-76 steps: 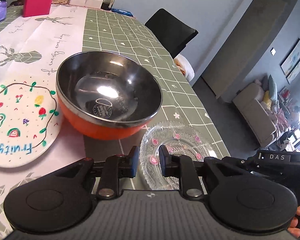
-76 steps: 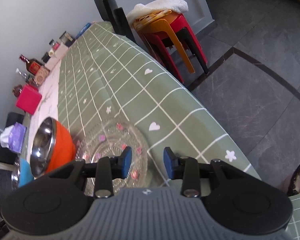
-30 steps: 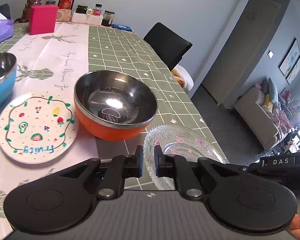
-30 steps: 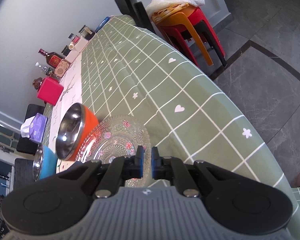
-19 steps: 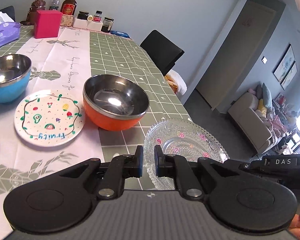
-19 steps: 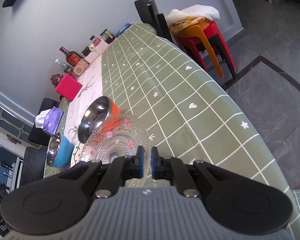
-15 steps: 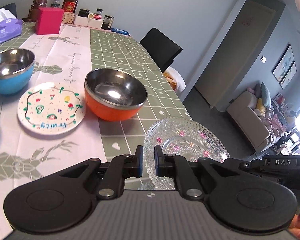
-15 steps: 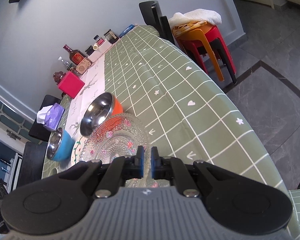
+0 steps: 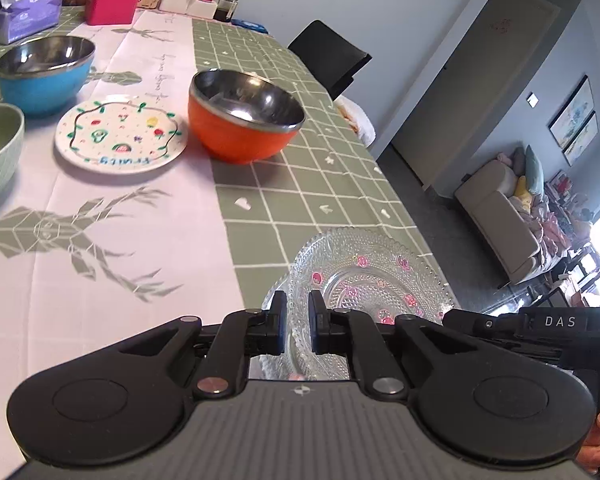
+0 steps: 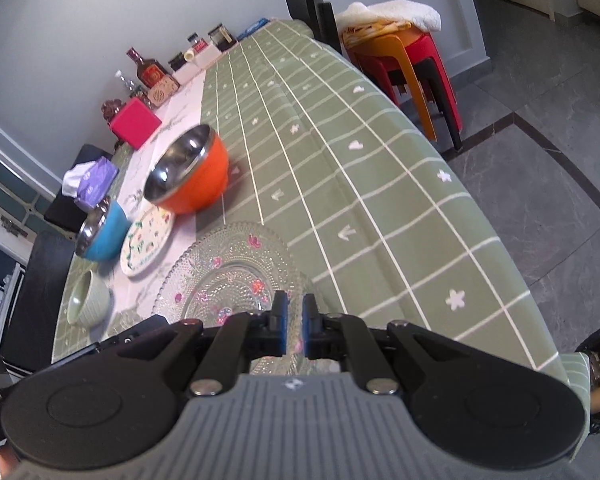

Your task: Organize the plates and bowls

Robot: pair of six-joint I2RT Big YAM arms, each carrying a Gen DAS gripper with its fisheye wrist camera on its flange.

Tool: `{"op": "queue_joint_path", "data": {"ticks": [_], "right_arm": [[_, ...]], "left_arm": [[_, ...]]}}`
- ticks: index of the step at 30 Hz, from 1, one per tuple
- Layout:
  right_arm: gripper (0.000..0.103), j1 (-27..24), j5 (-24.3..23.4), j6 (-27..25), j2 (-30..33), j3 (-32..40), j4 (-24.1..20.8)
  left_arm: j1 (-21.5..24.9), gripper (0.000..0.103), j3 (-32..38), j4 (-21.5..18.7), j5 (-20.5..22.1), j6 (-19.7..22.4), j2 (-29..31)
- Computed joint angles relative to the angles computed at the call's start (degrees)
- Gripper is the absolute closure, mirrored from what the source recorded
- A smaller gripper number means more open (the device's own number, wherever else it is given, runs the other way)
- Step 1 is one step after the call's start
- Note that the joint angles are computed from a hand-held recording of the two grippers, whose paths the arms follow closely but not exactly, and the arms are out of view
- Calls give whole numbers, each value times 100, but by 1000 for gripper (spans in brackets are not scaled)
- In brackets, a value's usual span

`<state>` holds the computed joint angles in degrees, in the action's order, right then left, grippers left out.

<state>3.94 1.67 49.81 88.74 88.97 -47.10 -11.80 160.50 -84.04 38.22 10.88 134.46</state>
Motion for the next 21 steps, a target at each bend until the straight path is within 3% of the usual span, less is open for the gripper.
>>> {"op": "queue_joint_path", "data": {"ticks": [5, 12, 21], "right_arm": [[98, 9, -60, -97, 160, 136, -223], [97, 53, -41, -248, 278, 286, -438], [97, 66, -4, -385, 414, 461, -660]], "left_arm": [[24, 92, 57, -134, -55, 7, 85], [15, 92, -480, 182, -163, 58, -182], [3, 92, -699, 246, -243, 107, -266]]}}
